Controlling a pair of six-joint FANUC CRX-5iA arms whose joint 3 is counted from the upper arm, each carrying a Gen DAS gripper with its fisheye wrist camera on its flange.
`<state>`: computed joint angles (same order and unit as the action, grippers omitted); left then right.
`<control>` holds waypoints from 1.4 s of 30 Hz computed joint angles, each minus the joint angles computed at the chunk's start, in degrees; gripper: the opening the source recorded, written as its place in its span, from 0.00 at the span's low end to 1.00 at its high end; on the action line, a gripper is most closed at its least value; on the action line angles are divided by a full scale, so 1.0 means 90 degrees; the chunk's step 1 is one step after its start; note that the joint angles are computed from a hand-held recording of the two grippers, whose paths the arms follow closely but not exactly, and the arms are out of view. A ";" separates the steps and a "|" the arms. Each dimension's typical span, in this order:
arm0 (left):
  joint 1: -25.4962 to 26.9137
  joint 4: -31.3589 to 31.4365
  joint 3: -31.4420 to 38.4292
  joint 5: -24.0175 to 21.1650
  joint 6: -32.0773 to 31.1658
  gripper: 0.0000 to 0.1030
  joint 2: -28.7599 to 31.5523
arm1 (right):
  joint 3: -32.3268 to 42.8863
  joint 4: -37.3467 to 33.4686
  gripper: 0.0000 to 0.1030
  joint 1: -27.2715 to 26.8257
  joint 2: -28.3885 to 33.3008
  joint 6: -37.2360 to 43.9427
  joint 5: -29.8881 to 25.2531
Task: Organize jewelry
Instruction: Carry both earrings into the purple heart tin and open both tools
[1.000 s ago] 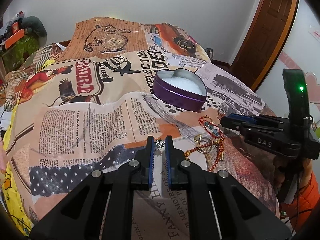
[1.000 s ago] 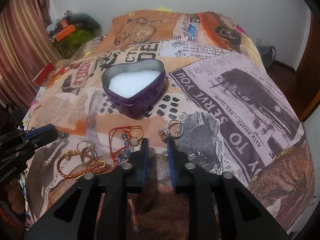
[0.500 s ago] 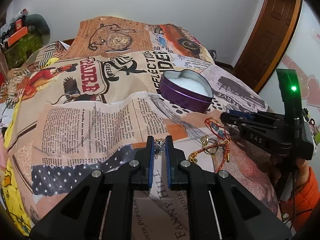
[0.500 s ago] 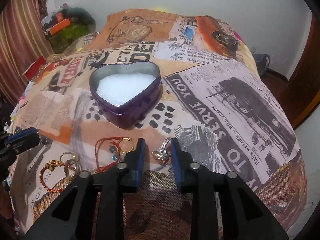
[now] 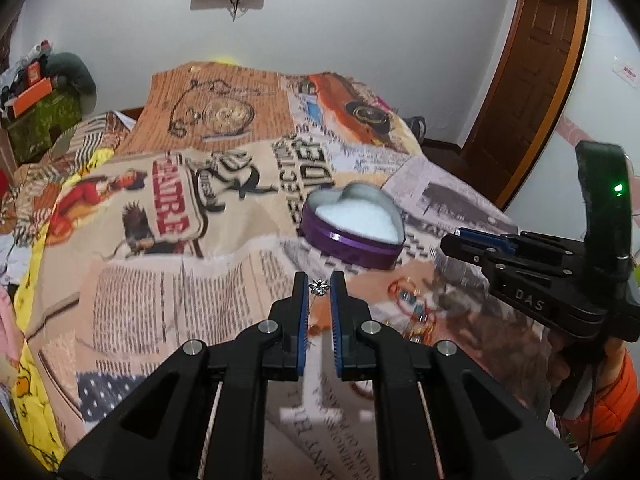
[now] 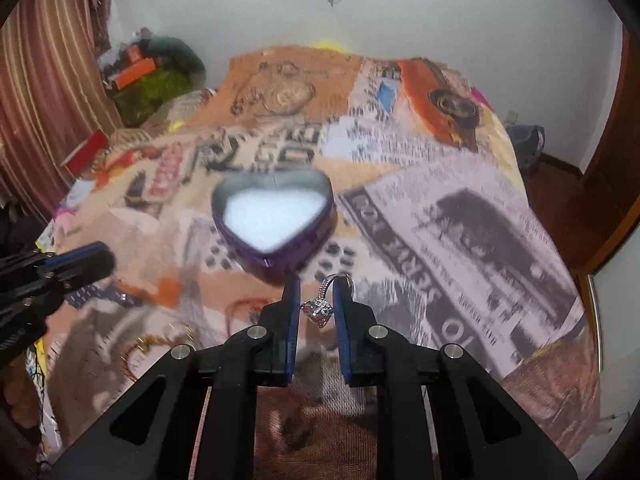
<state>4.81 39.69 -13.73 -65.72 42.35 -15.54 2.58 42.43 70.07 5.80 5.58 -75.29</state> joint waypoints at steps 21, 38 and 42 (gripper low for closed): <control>-0.0765 -0.0019 0.0966 0.0755 0.0393 0.09 0.1070 | 0.0342 0.0441 0.14 -0.0562 0.0192 0.0244 0.0899; -0.0978 -0.0035 0.1494 -0.0131 0.0297 0.09 0.1943 | 0.0613 -0.0751 0.14 -0.1068 0.0316 0.1138 0.1457; -0.1016 -0.0155 0.1588 -0.0162 0.0334 0.09 0.1990 | 0.0755 -0.1073 0.14 -0.1156 0.0383 0.1355 0.1408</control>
<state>-4.33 38.30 0.56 -67.17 45.35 2.38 9.38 32.77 59.67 9.25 17.77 -62.62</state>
